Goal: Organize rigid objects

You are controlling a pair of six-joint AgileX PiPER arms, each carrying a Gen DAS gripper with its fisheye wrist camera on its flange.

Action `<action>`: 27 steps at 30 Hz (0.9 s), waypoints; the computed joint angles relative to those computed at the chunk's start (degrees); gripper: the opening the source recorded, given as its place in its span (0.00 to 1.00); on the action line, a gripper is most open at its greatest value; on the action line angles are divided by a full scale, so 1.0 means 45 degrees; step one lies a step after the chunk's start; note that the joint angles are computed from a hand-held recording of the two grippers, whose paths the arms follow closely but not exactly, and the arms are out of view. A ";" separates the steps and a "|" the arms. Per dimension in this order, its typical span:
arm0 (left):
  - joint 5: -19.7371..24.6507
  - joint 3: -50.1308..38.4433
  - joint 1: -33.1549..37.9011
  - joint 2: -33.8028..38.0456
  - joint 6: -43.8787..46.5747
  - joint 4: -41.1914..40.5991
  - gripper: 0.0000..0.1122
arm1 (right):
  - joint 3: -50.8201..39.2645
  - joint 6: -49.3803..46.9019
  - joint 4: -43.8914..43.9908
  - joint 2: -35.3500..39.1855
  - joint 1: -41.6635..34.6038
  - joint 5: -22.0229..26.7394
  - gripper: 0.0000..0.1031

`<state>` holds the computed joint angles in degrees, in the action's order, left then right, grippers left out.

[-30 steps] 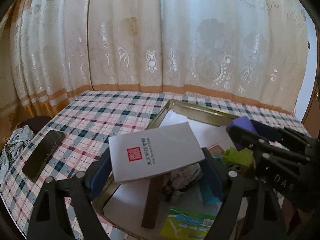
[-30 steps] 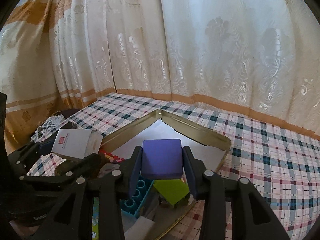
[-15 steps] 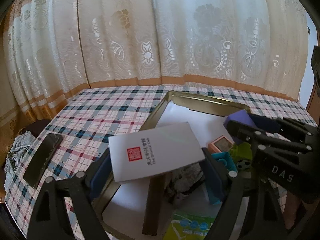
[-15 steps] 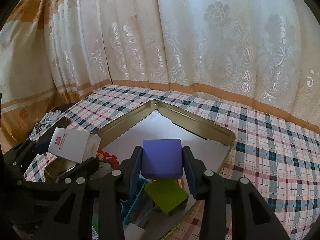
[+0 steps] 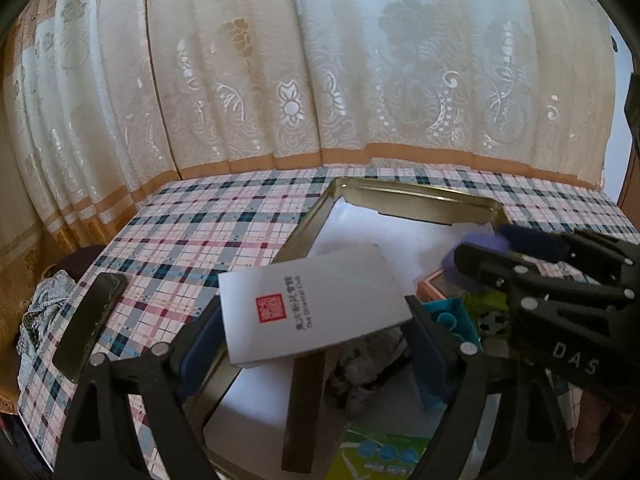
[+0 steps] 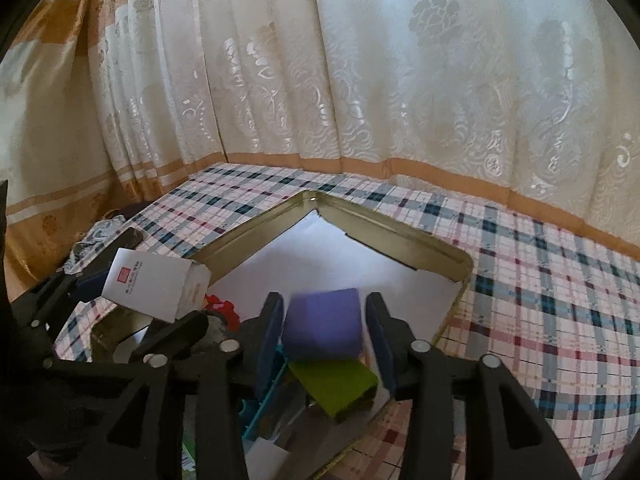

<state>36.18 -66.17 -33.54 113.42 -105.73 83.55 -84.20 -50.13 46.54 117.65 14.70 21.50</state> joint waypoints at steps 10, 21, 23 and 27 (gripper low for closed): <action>0.1006 0.0888 -0.0550 -0.0487 -0.1309 0.0681 0.92 | 0.1856 -0.3003 0.3073 -0.1311 -0.0178 -0.0631 0.68; 0.1843 0.2588 -0.0927 -0.1905 -0.2923 0.0971 0.92 | 0.4226 -0.7530 0.7469 -0.3248 -0.0377 -0.0908 0.73; 0.2058 0.2683 -0.1032 -0.2052 -0.2842 0.0754 0.92 | 0.4480 -0.8081 0.7967 -0.3508 -0.0446 -0.0733 0.73; 0.2115 0.3152 -0.1178 -0.2693 -0.3070 0.0766 0.92 | 0.4803 -0.8652 0.8457 -0.3899 -0.0416 -0.0656 0.73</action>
